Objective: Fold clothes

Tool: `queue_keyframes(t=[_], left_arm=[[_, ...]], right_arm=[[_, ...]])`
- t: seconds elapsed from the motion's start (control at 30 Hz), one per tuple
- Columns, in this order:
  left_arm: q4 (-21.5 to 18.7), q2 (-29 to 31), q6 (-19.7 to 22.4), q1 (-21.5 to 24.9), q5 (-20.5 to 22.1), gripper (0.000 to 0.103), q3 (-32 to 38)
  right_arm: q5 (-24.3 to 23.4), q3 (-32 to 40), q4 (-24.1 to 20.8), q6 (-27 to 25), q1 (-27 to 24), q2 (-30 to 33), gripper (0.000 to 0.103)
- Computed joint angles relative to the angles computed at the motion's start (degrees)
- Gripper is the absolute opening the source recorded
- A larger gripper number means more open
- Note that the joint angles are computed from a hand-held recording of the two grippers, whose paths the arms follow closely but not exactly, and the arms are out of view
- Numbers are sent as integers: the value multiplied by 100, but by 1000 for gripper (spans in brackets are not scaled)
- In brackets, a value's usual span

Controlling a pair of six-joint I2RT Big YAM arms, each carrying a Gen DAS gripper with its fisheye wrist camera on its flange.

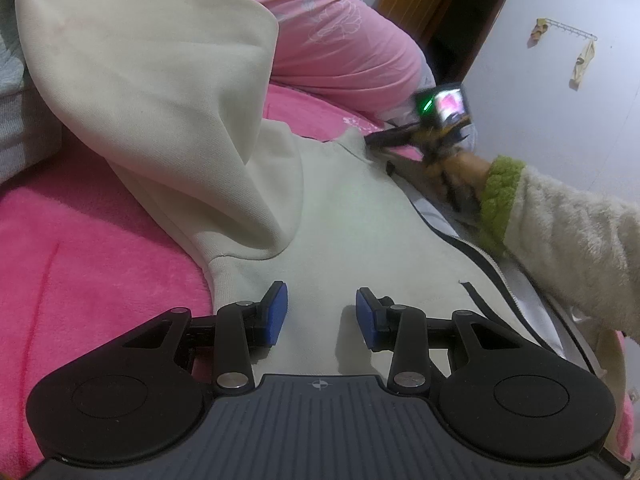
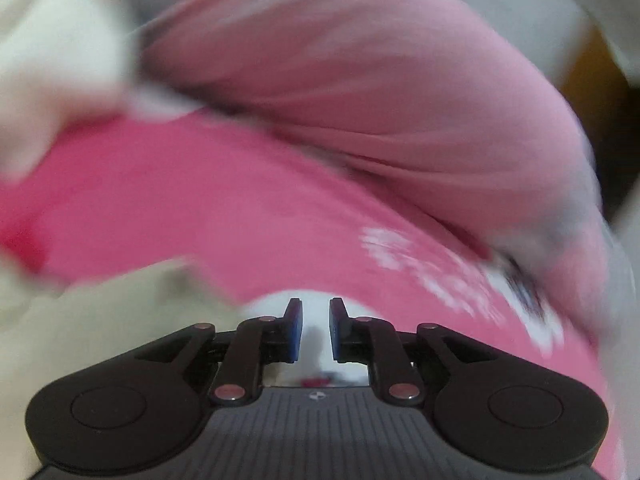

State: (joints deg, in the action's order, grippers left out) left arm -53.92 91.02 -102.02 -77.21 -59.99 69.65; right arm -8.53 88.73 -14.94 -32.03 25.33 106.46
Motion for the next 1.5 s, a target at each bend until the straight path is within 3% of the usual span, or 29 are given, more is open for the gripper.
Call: queue_keyframes(t=[0.17,0.23,0.3,0.37,0.47,0.53,0.57,0.67,0.7,0.73,0.9,1.03,1.2,1.3,1.37,1.43,1.5], left_arm=[[33,-2,11,6,-4,38,-15],[40,-10,12,4,-6,38,-26],[57,-16,12,5,-9,38,-36],[57,-15,9,7,-10,38,-37],[16,-1,-1,5,-5,38,-13],[-32,9,-16,0,-3,38,8],[-67,17,-33,-6,-4,38,24],[-132,38,-67,-17,-8,38,53],[-148,43,-73,-19,-13,38,60],[-168,49,-76,-18,-11,38,71],[-303,72,-117,-27,24,38,129],[-500,77,-226,-14,72,38,212],[-1418,220,-667,-50,-1,38,653],[-1622,212,-524,-17,-178,39,834],[-2100,302,-612,83,-103,39,1074],[-2772,456,-1010,261,342,43,1340],[-2965,489,-1237,408,816,43,1343]], right_arm=[[-935,266,-780,808,-391,-413,14],[-1610,173,-1372,580,-428,-650,14],[-2018,-85,-1864,-170,-346,-851,14],[-1985,-388,-2027,-879,-193,-943,14],[-960,-640,-1539,-1360,112,-655,14],[-579,-594,-986,-1191,116,-365,39],[-682,-448,-1052,-911,62,-292,45],[-856,-247,-1413,-349,-71,-319,43],[-779,-285,-1414,-249,-117,-400,36],[-641,-352,-1366,-113,-161,-516,35],[-1103,-266,-1862,1292,-865,-1163,36],[-2154,-321,-2657,1826,-1785,-1903,36],[-3419,-928,-3365,1439,-3078,-3135,36],[-4164,-1439,-3665,1142,-3955,-3853,37],[-4569,-1715,-3928,966,-4543,-4149,37],[-4623,-2024,-4051,866,-4947,-4342,37],[-4475,-2352,-4090,759,-5289,-4484,37]])
